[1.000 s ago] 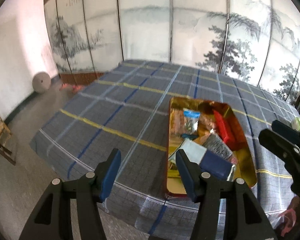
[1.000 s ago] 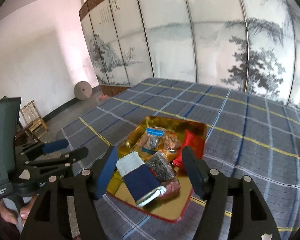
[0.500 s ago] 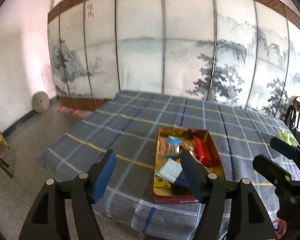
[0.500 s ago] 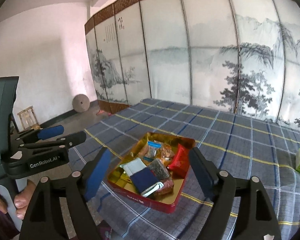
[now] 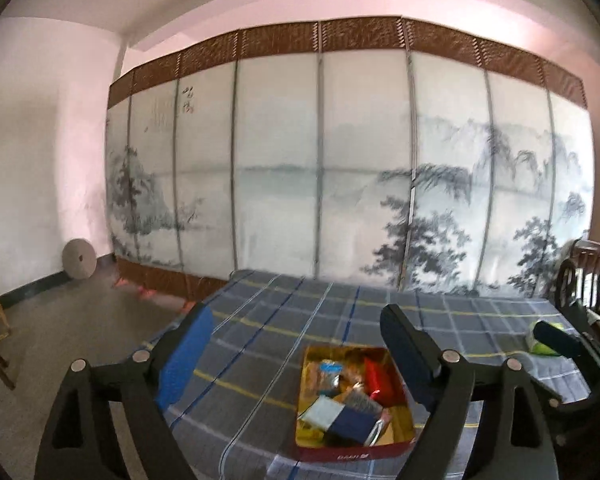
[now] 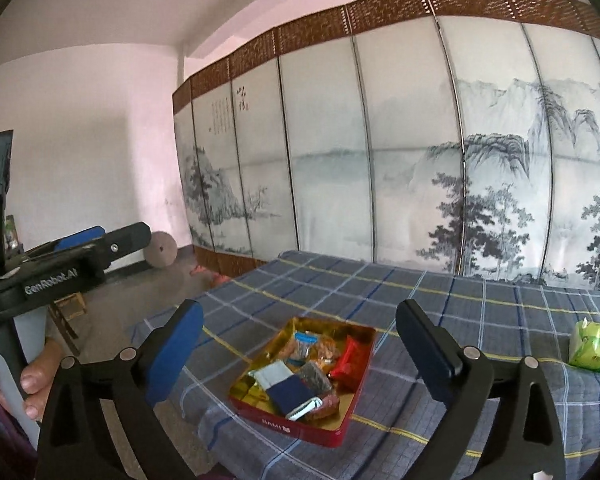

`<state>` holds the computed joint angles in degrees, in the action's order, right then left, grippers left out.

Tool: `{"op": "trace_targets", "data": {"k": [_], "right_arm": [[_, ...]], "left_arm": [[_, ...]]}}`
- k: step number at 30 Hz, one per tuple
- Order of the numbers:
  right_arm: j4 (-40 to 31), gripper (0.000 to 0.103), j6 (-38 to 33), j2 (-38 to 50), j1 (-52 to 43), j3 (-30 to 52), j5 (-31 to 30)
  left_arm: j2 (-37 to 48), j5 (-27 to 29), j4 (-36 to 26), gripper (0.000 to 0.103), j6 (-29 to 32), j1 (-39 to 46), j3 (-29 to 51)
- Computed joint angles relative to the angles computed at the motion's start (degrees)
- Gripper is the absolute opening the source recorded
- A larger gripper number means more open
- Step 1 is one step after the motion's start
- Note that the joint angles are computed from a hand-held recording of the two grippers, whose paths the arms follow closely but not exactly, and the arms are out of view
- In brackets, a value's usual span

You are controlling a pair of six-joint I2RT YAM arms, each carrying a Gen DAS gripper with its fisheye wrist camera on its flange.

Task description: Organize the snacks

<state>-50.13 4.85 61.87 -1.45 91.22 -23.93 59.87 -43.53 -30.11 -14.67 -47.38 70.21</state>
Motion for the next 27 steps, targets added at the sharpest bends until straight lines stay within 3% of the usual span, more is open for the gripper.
{"op": "trace_targets", "data": {"k": [7, 11, 27], "right_arm": [[0.93, 0.101, 1.21, -0.89, 0.24, 0.67, 0.43], [1.07, 0.102, 1.37, -0.99, 0.50, 0.74, 0.90], [0.19, 0.102, 2.08, -1.36, 0.72, -0.80, 1.65]], "left_arm": [[0.50, -0.64, -1.01, 0.088, 1.15, -1.73, 2.07], [1.02, 2.62, -2.40, 0.088, 0.21, -0.46, 2.66], [2.32, 5.32, -5.67, 0.088, -2.41, 0.75, 2.54]]}}
